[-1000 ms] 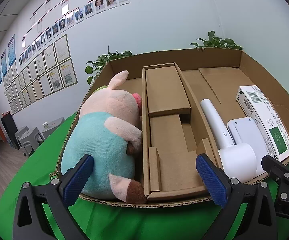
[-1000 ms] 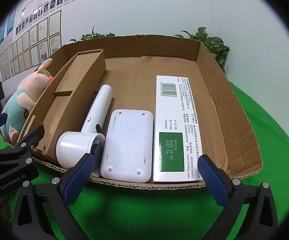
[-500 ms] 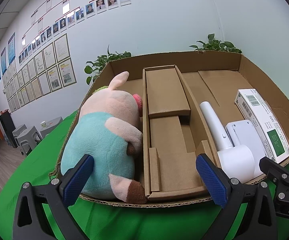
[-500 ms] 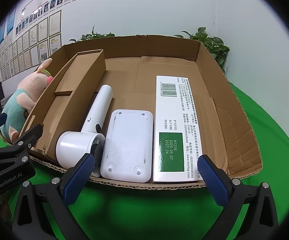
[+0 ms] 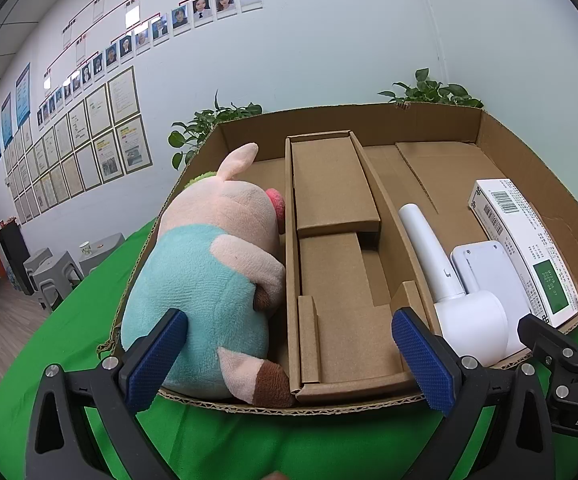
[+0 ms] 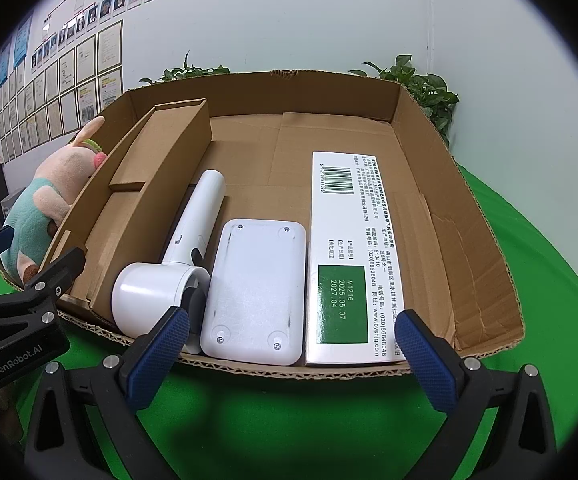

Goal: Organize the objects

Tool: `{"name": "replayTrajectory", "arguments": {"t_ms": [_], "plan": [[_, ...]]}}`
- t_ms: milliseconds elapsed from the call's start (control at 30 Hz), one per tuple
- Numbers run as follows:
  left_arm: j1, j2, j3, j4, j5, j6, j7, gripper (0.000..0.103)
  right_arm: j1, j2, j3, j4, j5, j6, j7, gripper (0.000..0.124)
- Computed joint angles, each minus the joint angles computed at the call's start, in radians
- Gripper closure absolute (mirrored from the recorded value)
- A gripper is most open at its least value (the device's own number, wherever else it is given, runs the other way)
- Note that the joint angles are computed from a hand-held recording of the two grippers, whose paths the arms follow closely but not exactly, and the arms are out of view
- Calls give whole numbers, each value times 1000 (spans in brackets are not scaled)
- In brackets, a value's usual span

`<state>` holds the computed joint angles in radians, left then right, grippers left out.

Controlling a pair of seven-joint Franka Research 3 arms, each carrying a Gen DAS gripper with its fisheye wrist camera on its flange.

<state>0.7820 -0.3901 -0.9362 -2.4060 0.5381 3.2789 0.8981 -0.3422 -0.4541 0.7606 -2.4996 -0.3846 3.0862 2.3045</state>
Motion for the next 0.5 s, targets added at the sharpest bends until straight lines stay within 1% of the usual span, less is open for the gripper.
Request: {"name": "replayTrajectory", "arguments": {"t_ms": [300,500], "plan": [[-2,1,1,-1,-4,2,3,0,-1,2,0,1,-4,0,3,22],[7,0,-9,1,-6,1,2,0,-1,2,0,1,-6,0,4,21]]}}
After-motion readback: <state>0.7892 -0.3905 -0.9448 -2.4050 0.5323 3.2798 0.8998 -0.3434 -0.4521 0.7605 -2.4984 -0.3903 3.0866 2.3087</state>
